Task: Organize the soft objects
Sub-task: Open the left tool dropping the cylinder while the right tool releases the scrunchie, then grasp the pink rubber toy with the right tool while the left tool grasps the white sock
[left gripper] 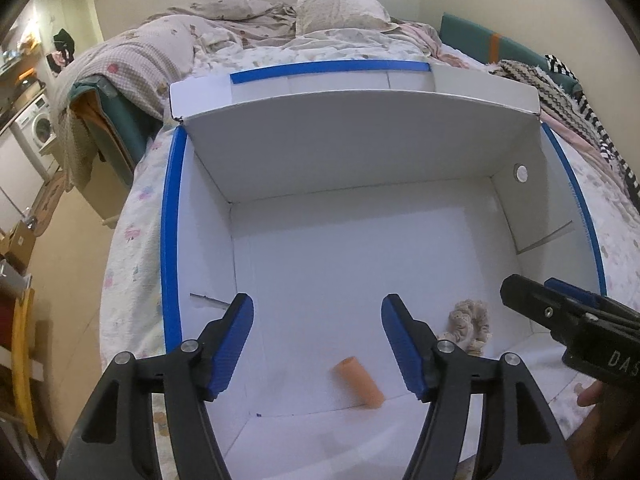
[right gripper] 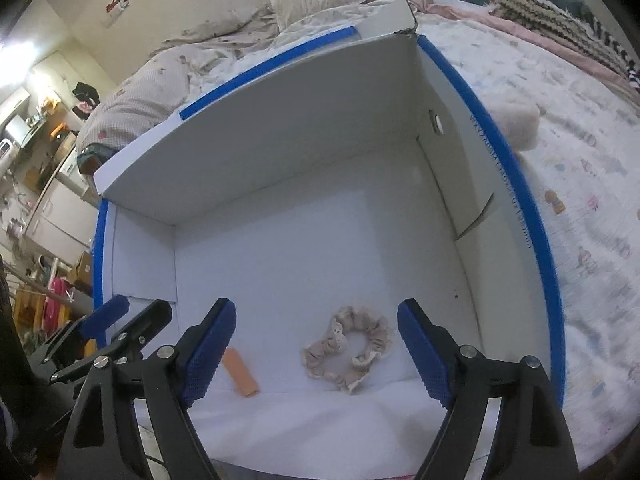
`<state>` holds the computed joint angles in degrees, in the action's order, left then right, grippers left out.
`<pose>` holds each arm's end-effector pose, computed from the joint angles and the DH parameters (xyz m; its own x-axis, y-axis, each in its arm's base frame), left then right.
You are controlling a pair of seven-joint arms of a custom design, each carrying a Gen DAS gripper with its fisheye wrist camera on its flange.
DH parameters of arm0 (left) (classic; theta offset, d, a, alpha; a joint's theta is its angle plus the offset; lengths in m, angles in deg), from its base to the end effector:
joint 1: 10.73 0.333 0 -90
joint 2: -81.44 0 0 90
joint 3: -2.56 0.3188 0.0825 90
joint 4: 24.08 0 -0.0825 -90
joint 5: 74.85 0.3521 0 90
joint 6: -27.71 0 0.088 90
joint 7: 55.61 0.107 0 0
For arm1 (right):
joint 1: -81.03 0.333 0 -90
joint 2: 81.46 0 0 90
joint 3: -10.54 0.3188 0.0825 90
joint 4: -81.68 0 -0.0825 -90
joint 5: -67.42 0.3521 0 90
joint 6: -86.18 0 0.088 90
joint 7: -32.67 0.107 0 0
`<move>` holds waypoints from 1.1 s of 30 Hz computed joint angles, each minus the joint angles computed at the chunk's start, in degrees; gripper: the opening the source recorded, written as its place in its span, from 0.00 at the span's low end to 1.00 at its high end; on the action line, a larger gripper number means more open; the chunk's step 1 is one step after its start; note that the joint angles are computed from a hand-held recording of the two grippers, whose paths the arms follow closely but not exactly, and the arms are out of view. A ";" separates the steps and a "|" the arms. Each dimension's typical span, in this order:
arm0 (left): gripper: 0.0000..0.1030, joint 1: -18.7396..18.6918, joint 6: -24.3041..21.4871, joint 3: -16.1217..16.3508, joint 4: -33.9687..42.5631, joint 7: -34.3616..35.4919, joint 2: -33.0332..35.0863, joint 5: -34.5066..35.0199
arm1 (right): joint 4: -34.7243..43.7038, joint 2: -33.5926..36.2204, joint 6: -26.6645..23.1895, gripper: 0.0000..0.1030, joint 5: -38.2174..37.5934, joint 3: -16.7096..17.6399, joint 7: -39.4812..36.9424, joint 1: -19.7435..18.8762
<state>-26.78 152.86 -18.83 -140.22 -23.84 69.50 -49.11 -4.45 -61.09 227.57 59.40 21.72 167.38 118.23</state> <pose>0.3984 -0.3041 0.5842 0.1665 -0.9857 -0.0268 -0.8224 -0.1238 -0.5553 0.4692 0.4943 0.5486 0.1935 -0.9136 -0.3576 -0.8898 -0.0099 -0.4563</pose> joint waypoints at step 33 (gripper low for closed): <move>0.62 1.92 -6.26 -3.02 -6.37 -3.88 -13.30 -5.14 | -7.71 -6.72 2.31 0.85 -0.30 0.99 2.26 0.36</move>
<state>-24.85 146.60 -21.85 -146.60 -27.71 56.19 -54.25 -12.15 -67.80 229.87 59.10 22.71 169.65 118.59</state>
